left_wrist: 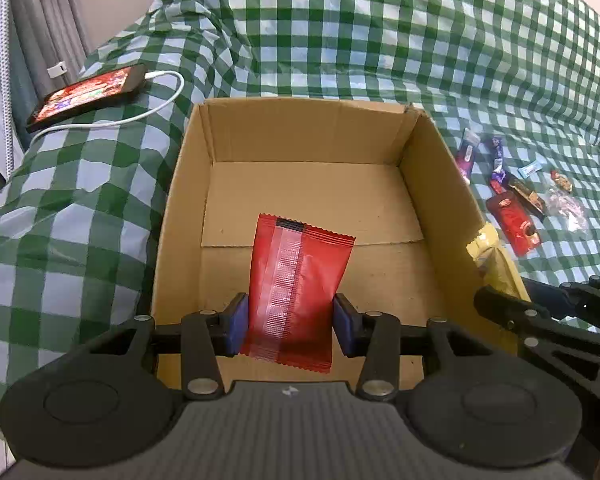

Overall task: Organize snacks
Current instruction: 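Carry the red packet with the left tool while the right tool carries the yellow bar into the box, then open both tools to drop the red packet and yellow bar in the box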

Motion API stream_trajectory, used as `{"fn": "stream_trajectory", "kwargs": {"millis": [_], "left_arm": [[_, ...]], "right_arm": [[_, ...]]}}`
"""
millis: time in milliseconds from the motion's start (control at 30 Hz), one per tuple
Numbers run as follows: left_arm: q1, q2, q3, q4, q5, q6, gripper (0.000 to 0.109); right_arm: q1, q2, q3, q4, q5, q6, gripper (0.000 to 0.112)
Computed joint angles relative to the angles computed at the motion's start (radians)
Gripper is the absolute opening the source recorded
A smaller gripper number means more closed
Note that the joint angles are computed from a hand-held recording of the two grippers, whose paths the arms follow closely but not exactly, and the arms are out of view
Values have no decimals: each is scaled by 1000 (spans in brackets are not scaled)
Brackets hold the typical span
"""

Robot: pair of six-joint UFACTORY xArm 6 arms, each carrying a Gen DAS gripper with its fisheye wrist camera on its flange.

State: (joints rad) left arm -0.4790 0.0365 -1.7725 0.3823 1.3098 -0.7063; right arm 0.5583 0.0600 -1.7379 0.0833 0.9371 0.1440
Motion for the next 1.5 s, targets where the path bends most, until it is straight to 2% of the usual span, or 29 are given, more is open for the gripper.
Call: {"fn": "stream_trajectory", "kwargs": {"millis": [567,633,667,700,733,800,967,1133,1333,1500], "left_arm": [[49,82,-27,-19,4,28,50],[50,96,-41,-11,17,21,60],[50,105,-55,-11,31,14,83],[49,117,-76,-8,53,2,103],[46,124,-91,3,69,-13,102],[42,118,-89,15,69,-15,103],[22,93,-84,14,101,-10,103],[-27,25,-40,38,132,-59,103],[-128,-53,-9,108,210,-123,103],[-226,-97,0,175,276,-178,103]], "right_arm": [[-9,121,-94,-3,18,4,26],[-11,135,-106,1,14,8,27],[-12,142,-112,-1,10,14,27],[-13,147,-115,-7,0,26,35],[-12,151,-120,-18,-3,41,59],[-11,152,-127,-60,-4,97,88],[-16,89,-66,-37,-8,81,89],[-4,-1,6,-28,10,96,96],[24,-127,97,-6,39,99,101],[51,-245,193,-39,23,150,102]]}}
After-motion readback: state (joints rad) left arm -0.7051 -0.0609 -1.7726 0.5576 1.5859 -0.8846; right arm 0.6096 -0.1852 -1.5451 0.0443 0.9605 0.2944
